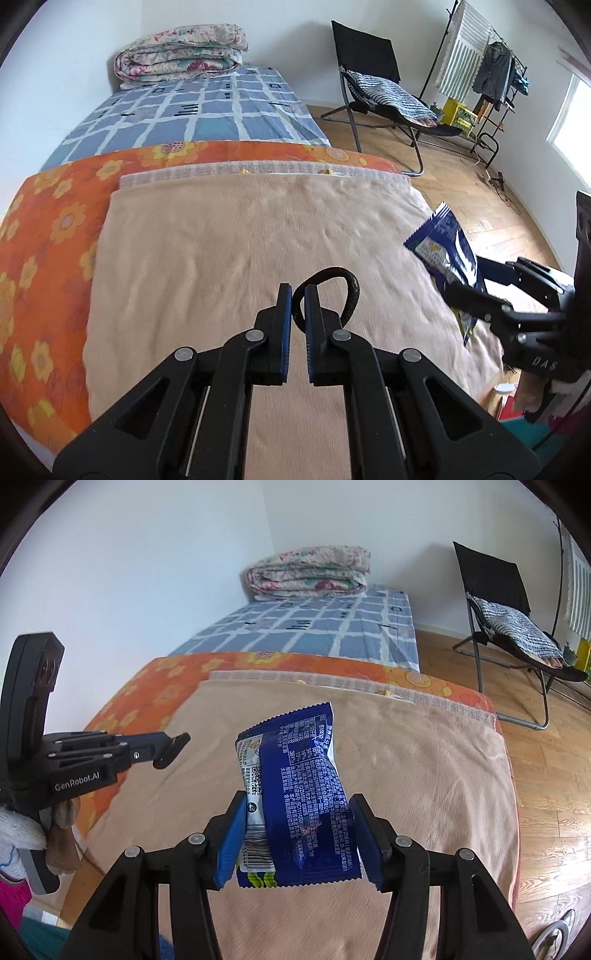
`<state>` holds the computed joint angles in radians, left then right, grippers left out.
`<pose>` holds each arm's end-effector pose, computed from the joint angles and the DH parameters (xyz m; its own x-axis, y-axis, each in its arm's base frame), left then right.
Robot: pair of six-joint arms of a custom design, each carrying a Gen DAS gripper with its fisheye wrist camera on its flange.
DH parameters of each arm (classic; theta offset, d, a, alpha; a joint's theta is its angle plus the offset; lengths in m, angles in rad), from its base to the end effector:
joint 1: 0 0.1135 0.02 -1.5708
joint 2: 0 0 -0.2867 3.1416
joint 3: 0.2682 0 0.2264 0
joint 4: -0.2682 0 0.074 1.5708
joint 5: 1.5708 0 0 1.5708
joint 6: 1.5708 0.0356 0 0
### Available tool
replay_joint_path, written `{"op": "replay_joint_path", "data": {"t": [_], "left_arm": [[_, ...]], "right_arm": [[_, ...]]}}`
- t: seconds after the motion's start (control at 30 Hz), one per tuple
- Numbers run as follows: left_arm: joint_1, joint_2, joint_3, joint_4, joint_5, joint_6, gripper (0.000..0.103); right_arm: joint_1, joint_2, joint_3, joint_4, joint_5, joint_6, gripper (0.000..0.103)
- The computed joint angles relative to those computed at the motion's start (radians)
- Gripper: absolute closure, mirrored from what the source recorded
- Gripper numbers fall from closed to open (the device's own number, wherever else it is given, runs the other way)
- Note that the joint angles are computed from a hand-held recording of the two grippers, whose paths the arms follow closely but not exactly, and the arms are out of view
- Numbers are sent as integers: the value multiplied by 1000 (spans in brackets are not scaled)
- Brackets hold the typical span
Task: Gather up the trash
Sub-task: 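Carry the blue wrapper and black strap over the blue basket with both grippers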
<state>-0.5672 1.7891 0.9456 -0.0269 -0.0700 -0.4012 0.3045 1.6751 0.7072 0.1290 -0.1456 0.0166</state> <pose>0.2903 -0.1820 0.1865 -0.7881 0.0402 -0.6142 0.2066 0.9573 -0.2025 0.2809 0.0937 0.1716 -0.7160 -0.2078 -0.6664 -0.3773 0.9184 0.1190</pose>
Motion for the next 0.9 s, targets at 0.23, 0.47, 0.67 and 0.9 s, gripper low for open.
{"op": "replay_joint_path", "data": {"t": [0.23,0.47,0.67,0.9], "left_arm": [[-125,-238,-209,-5,-83,-84,98],[-295,-428,-366,-41,-188,-216,98],[-447,-516,-462,-72,-283,-355,98],[-627,-524,-580,-59,-367,-551,98]], "right_arm": [[31,-225,-173,-16,-7,15,46],[53,-439,-326,-66,-36,32,46],[116,-579,-447,-95,-31,59,46],[229,-691,-567,-107,14,109,46]]}}
